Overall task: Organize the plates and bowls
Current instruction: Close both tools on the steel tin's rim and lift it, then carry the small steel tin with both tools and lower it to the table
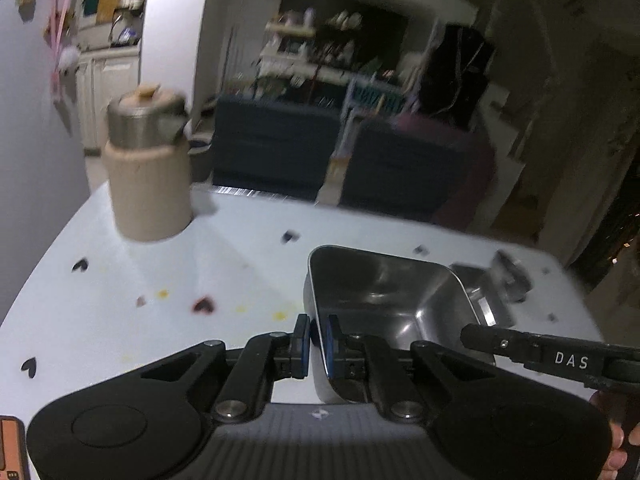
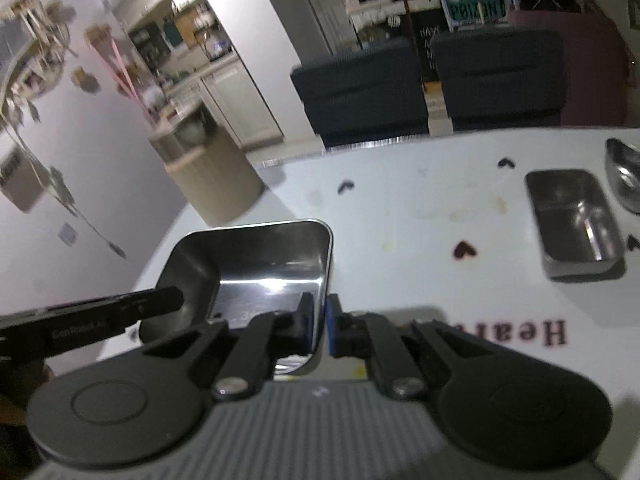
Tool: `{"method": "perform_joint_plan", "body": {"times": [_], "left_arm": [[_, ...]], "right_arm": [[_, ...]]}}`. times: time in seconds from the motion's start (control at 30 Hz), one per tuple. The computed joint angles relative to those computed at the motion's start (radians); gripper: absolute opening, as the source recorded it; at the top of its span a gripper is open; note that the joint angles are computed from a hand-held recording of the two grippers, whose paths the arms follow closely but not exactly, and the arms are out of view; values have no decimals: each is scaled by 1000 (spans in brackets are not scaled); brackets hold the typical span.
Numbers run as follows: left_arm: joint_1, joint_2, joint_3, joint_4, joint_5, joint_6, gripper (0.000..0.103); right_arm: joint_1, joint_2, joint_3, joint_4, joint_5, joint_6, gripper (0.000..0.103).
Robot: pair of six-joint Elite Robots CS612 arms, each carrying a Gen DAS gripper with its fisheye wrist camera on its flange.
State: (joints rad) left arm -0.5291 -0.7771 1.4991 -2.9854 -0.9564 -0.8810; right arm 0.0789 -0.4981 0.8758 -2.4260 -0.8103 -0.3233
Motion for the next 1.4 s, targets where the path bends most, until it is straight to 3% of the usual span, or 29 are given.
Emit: {"method": "perform_joint_plan", "body": {"times": [0.23, 0.37, 0.47, 0.77, 0.93, 1.4], "left_arm": [[-51, 14, -22, -106, 24, 71, 9], [-74, 40, -58, -114, 29, 118, 8], [-82, 69, -101, -110, -14, 136, 8], [-82, 163, -258, -7, -150, 169, 8], [-76, 219, -358, 107, -227, 189, 9], [-71, 333, -556, 342, -320, 230, 10]], "right_arm": [[-57, -68, 112, -137, 59, 49, 8], [-90, -95, 158, -168, 77, 68, 8], [-106, -106, 181, -200, 60, 71, 8], [-151, -118, 231, -242, -43, 79, 9], [-152, -101, 200, -156, -159, 71, 9], [-133, -40, 96, -1, -407, 8, 9]]}}
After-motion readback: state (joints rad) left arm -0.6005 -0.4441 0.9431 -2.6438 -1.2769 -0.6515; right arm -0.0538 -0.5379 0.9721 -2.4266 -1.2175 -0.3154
